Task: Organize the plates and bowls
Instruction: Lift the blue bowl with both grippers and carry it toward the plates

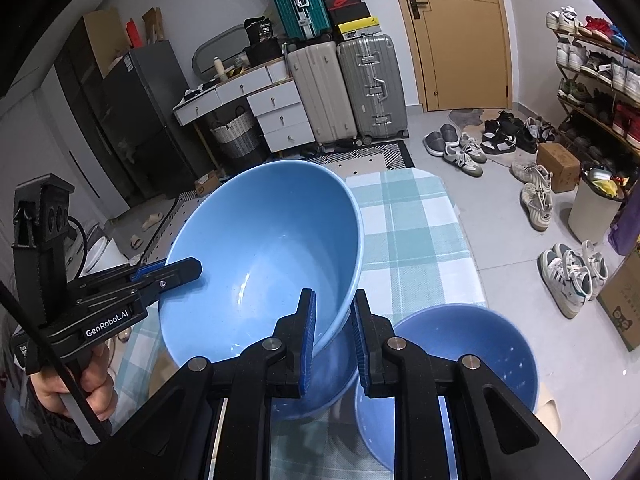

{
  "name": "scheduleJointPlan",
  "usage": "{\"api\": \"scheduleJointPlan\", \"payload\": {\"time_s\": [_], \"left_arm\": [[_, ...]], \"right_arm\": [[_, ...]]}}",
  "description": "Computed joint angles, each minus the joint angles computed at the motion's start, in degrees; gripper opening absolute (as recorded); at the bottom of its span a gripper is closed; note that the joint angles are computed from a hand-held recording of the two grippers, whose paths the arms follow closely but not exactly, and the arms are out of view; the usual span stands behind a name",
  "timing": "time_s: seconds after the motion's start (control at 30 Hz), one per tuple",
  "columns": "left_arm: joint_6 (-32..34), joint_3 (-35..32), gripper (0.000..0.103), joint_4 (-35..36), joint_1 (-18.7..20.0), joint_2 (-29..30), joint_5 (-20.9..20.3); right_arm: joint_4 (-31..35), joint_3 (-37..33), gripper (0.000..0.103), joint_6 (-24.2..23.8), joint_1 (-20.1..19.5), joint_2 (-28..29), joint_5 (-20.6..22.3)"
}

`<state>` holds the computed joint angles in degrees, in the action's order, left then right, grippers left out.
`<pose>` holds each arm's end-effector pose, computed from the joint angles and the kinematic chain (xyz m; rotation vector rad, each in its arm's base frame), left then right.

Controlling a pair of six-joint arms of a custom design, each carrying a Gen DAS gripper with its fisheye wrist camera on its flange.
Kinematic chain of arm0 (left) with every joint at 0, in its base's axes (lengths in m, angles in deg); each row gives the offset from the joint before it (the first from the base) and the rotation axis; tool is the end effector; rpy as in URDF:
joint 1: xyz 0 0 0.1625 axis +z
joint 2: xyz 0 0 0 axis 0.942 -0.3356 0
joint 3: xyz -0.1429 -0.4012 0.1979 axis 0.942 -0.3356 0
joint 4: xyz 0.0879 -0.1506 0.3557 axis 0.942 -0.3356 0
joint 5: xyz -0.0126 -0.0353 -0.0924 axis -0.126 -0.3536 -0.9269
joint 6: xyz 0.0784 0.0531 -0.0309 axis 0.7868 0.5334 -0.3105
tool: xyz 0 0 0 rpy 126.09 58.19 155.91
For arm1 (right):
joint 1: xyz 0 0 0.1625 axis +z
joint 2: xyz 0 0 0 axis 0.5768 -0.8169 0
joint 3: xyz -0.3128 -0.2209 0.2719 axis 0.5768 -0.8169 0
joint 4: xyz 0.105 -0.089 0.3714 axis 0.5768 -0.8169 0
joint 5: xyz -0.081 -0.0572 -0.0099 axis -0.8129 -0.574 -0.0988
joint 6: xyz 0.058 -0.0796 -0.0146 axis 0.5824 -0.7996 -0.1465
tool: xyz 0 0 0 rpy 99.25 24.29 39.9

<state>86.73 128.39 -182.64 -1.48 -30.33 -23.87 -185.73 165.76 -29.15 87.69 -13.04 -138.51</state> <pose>-0.1207 -0.7333 0.3219 1.3565 2.5644 -0.3859 0.3820 -0.4984 0.1970 -0.2542 -2.2899 1.1245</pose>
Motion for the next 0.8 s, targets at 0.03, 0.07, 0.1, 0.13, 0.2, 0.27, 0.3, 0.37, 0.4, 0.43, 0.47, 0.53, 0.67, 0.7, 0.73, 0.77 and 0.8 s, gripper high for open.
{"api": "scheduleJointPlan", "payload": {"time_s": [0.03,0.07,0.1,0.13,0.2,0.27,0.3,0.37,0.4,0.43,0.47,0.53,0.67,0.7,0.73,0.77,0.8], "left_arm": [[0.0,0.0,0.011,0.0,0.2,0.0,0.0],[0.1,0.1,0.011,0.0,0.3,-0.1,0.1],[0.3,0.2,0.011,-0.1,0.5,0.0,0.1],[0.5,0.2,0.011,-0.4,0.7,0.1,0.2],[0.8,0.5,0.011,-0.7,1.0,0.1,0.3],[0.7,0.7,0.011,-0.8,1.2,0.2,0.6],[0.8,0.6,0.011,-0.9,1.3,0.4,0.7],[0.7,0.8,0.011,-1.0,1.6,0.6,0.9],[0.8,0.8,0.011,-1.1,1.8,0.8,1.0],[0.8,0.9,0.011,-1.2,1.9,0.9,1.1],[0.9,0.9,0.011,-1.4,2.1,1.1,1.2],[1.1,1.3,0.011,-1.9,2.3,1.3,1.5],[1.4,1.5,0.011,-2.3,2.8,2.0,1.9],[1.6,1.6,0.011,-2.5,3.0,2.2,2.0],[1.7,1.5,0.011,-2.5,3.1,2.4,2.0],[1.8,1.5,0.011,-2.6,3.2,2.7,2.1],[1.9,1.4,0.011,-2.6,3.4,2.9,2.2]], "right_arm": [[0.1,0.0,0.018,0.0,0.0,0.2,0.2],[0.2,-0.1,0.018,0.0,0.0,0.3,0.3],[0.3,-0.3,0.018,-0.1,-0.1,0.5,0.3],[0.3,-0.3,0.019,-0.1,-0.1,0.7,0.3],[0.4,-0.4,0.019,-0.1,-0.2,1.0,0.7],[0.2,-0.3,0.019,0.1,-0.3,1.3,1.0],[0.1,-0.2,0.019,0.2,-0.4,1.5,1.1],[-0.3,0.0,0.019,0.3,-0.5,1.9,1.5],[-0.4,0.2,0.019,0.6,-0.6,2.0,1.7],[-0.4,0.3,0.019,0.6,-0.6,2.1,1.8],[-0.3,0.4,0.019,0.7,-0.7,2.2,1.9],[0.0,0.5,0.019,1.0,-0.9,2.4,2.1],[-0.2,1.1,0.019,1.7,-1.2,2.9,2.5],[-0.2,1.3,0.019,1.8,-1.4,3.1,2.6],[-0.1,1.3,0.019,2.0,-1.4,3.2,2.7],[-0.1,1.3,0.019,2.0,-1.5,3.3,2.7],[0.0,1.5,0.019,2.0,-1.6,3.3,2.8]]}}
